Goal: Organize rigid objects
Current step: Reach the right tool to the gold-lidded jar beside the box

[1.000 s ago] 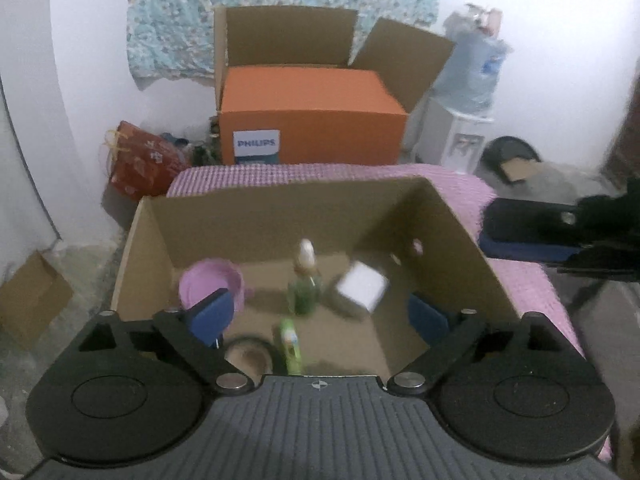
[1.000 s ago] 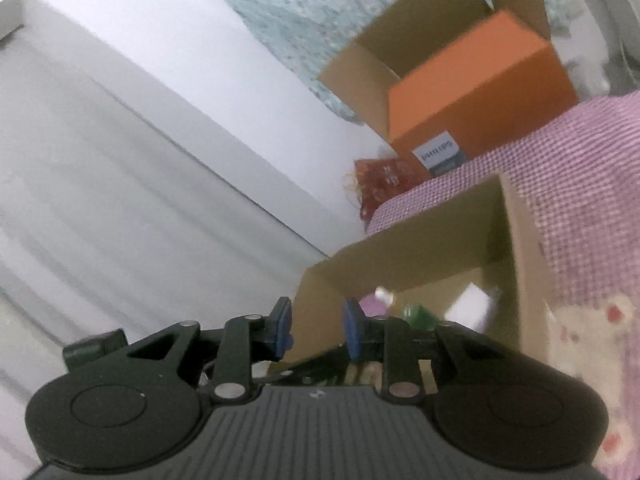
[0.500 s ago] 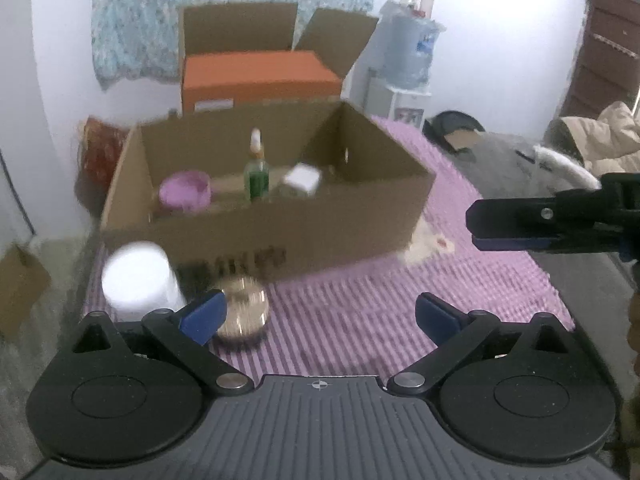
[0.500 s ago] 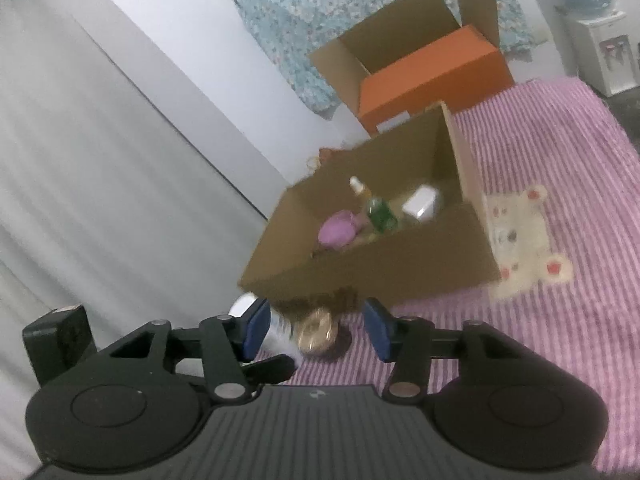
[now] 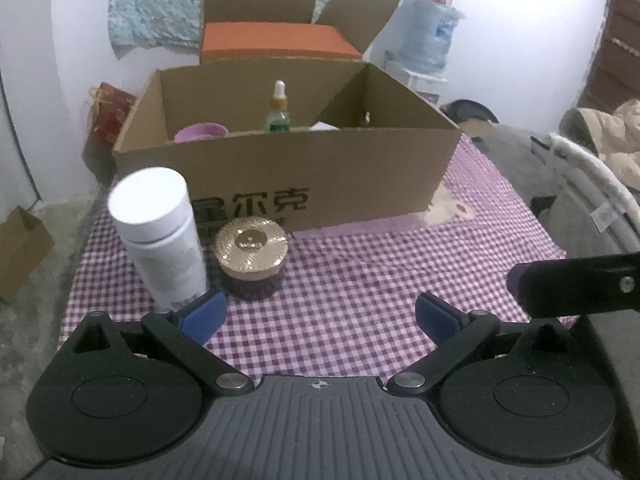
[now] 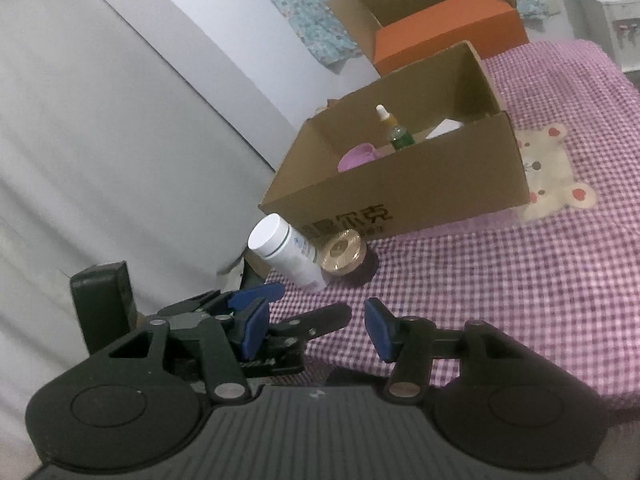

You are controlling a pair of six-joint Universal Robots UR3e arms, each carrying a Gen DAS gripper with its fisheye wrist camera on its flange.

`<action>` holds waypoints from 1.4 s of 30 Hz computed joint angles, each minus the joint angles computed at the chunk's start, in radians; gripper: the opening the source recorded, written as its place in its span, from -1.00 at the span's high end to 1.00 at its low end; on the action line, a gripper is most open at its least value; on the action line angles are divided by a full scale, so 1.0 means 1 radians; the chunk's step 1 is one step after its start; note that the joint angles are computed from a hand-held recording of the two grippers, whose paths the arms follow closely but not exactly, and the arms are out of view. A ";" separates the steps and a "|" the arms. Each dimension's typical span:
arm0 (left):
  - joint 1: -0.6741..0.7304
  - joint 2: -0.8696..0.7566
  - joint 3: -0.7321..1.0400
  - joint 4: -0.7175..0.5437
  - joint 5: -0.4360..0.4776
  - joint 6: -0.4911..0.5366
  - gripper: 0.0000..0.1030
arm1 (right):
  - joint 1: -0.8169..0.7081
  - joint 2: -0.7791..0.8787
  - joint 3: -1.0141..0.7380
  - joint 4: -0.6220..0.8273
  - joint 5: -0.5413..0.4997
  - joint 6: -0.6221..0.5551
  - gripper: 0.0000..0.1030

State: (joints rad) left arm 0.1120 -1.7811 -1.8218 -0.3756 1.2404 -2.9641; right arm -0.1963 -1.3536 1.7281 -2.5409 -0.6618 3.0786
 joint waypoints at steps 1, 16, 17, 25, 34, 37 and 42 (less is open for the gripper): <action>-0.002 -0.005 0.003 -0.003 -0.004 0.006 -0.97 | -0.003 -0.016 0.018 -0.006 -0.004 0.007 -0.08; 0.021 -0.004 -0.078 0.095 -0.004 0.022 -0.96 | -0.003 0.014 0.089 -0.127 -0.036 0.125 -0.12; 0.022 -0.006 -0.081 0.105 0.002 0.021 -0.96 | 0.005 0.039 0.077 -0.148 -0.040 0.145 -0.12; 0.045 -0.027 -0.100 0.165 0.009 0.011 -0.88 | 0.077 0.238 -0.107 -0.206 -0.066 0.234 -0.12; 0.022 -0.111 -0.050 0.218 0.014 0.019 -0.44 | 0.148 0.453 -0.420 -0.162 -0.102 0.292 -0.04; 0.001 -0.149 -0.017 0.234 0.035 0.022 -0.34 | 0.165 0.525 -0.534 -0.126 -0.108 0.304 0.01; -0.032 -0.208 0.057 0.225 0.112 0.015 -0.31 | 0.189 0.651 -0.736 -0.030 -0.106 0.310 0.06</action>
